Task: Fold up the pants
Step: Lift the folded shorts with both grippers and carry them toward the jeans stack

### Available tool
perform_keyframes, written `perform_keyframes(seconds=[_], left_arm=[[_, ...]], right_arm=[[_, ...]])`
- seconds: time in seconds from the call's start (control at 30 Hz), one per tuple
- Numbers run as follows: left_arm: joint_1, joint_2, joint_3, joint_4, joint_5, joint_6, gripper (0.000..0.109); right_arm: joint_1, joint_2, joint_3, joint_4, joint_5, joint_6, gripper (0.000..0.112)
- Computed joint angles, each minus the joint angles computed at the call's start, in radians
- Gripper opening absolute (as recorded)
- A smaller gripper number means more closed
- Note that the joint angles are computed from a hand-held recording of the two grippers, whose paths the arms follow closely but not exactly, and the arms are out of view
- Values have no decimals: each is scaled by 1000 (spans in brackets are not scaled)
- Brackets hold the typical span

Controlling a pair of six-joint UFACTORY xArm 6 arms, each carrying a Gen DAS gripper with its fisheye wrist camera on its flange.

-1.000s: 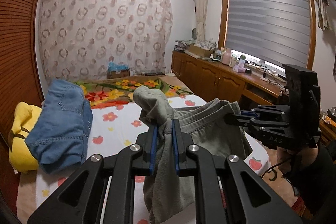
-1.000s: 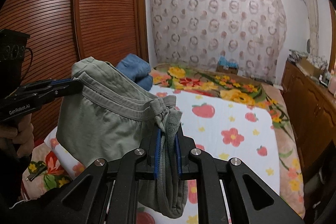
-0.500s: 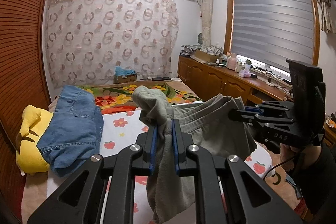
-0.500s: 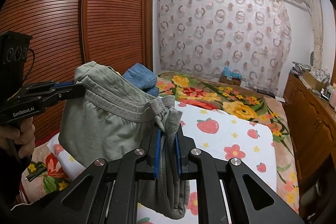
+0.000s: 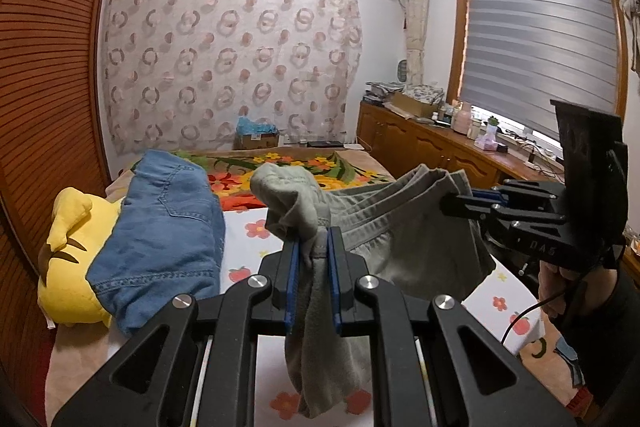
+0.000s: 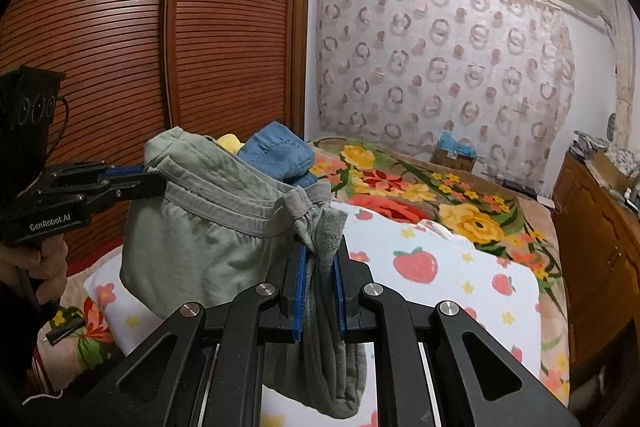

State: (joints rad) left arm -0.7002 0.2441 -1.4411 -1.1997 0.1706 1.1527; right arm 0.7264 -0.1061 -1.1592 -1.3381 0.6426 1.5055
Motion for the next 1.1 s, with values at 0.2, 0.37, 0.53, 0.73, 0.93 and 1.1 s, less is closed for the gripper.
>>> perform_keyframes(seconds=[0.2,0.37,0.53,0.73,0.93,1.1], left_arm=[[32,49,-73,72,3,-69,14],[67,107,-147,206,10,-196,14],[95,161,-209,347,-13,-335,14],[125,217,-272,427,-14,-424,14],[151,283,-335,463,-13,-470,14],[167,342,-384,472,-22,-489,14]], right_arm=[[-61,55,-75,30,-66,-83,12],[-117,119,-154,57,-130,-151,12],[-174,206,-258,86,-206,-196,12],[-232,305,-358,121,-288,-249,12],[-280,391,-436,135,-369,-310,12],[-305,483,-529,216,-393,-433,12]])
